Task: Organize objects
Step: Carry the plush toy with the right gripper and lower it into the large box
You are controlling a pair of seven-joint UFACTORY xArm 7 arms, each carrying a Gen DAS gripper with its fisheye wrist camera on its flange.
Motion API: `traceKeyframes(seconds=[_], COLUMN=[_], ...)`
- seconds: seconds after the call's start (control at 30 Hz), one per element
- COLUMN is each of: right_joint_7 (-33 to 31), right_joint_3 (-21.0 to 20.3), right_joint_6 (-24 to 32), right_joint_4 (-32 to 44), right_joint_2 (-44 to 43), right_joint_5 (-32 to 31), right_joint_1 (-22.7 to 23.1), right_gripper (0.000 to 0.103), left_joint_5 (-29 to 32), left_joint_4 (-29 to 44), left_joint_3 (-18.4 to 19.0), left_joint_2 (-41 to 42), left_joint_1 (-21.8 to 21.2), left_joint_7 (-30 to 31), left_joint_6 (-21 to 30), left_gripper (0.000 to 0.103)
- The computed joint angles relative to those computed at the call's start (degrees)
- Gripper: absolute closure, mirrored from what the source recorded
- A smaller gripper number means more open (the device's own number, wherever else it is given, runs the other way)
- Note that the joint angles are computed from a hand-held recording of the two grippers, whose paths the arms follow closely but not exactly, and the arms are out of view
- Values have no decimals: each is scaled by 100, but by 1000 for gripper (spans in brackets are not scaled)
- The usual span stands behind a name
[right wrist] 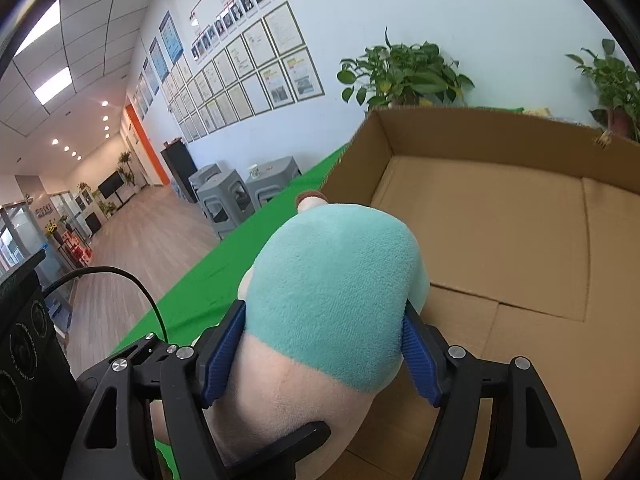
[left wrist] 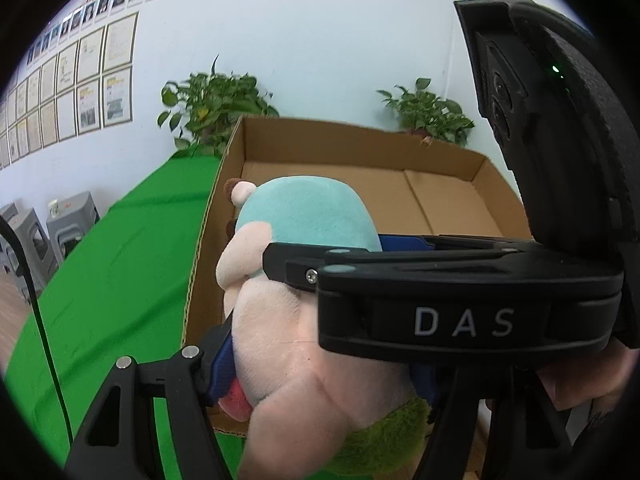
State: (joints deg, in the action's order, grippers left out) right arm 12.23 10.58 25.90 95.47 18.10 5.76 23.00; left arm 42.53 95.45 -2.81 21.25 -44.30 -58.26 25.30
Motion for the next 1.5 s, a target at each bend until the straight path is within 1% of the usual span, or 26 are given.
traceKeyframes(seconds=[0.07, 0.17, 0.2, 0.27, 0.37, 0.4, 0.47, 0.5, 0.57, 0.63, 0.67, 0.7, 0.77, 0.9, 0.93, 1.03, 1.07, 1.13, 1.17, 1.23, 1.3, 1.33, 1.37, 1.4, 1.47, 1.5], right_joint_7=[-87, -244, -277, -286, -230, -147, 75, 216, 249, 258, 248, 262, 389, 469, 382, 365, 254, 17, 23, 85, 165, 211, 185, 41, 155, 221], right_joint_3=[61, 87, 94, 105, 15, -38, -247, -350, -332, -318, -306, -294, -323, -112, 42, 200, 317, 543, 516, 410, 281, 218, 225, 300, 110, 22], right_joint_6=[55, -9, -67, -5, -115, -114, -64, -64, -99, -210, -249, -380, -469, -402, -451, -694, -730, -550, -435, -133, -113, -110, -128, -146, -115, -120], right_joint_4=[178, 325, 260, 451, 574, 596, 806, 770, 850, 727, 718, 483, 368, 146, 40, -450, -558, -581, -521, -355, -304, -230, -210, -140, -49, 1], right_joint_2=[262, 518, 524, 723, 889, 894, 1020, 979, 1058, 995, 1012, 895, 848, 649, 577, 239, 173, 161, 202, 301, 352, 407, 424, 478, 496, 520], right_joint_5=[136, 154, 154, 205, 109, 36, -262, -431, -529, -609, -640, -659, -694, -347, -99, 384, 615, 1111, 1170, 1074, 891, 777, 773, 833, 482, 285], right_joint_1=[-42, -40, -22, -13, 74, 138, 313, 410, 400, 397, 395, 400, 414, 186, 37, -175, -294, -492, -469, -325, -173, -102, -105, -151, 41, 139], right_gripper=[33, 33, 33, 33, 33, 33, 33, 33, 32, 31, 29, 28, 20, 14, 13, 6, 5, 5, 5, 5, 6, 8, 16, 22, 28, 28], left_joint_5=[-109, -218, -372, -610, -337, -113, 178, 276, 211, 58, 12, -48, -89, -288, -310, -440, -501, -649, -755, -923, -828, -761, -758, -751, -708, -714], left_joint_4=[-21, -159, -224, -403, -882, -1012, -1142, -1222, -1396, -1557, -1562, -1578, -1655, -1748, -1782, -1902, -1930, -1954, -1967, -1970, -1893, -1881, -1877, -1876, -1866, -1874], left_joint_3=[-22, -29, -89, -174, -66, -20, -56, -102, -242, -359, -398, -434, -469, -485, -482, -496, -502, -515, -524, -526, -449, -417, -419, -422, -413, -420], left_joint_2=[7, -74, -101, -202, -589, -720, -864, -941, -1042, -1131, -1116, -1108, -1139, -1167, -1188, -1241, -1250, -1226, -1214, -1182, -1143, -1142, -1147, -1151, -1154, -1159], left_joint_1=[43, 91, 182, 308, 278, 237, 270, 308, 502, 670, 737, 795, 853, 994, 1014, 1087, 1106, 1150, 1174, 1175, 1083, 1049, 1042, 1040, 1027, 1026], left_joint_7=[5, -127, -55, 90, -79, -240, -414, -471, -462, -441, -396, -331, -291, -93, -63, -6, 19, 96, 148, 224, 162, 104, 111, 133, 144, 148], left_joint_6=[10, -89, -160, -326, -569, -561, -406, -307, -392, -455, -473, -510, -598, -765, -793, -979, -1005, -1082, -1142, -1223, -1117, -1106, -1108, -1113, -1096, -1090], left_gripper=[33, 27, 26, 25, 23, 23, 24, 24, 24, 24, 24, 24, 24, 24, 24, 24, 24, 24, 24, 25, 25, 25, 25, 25, 25, 25])
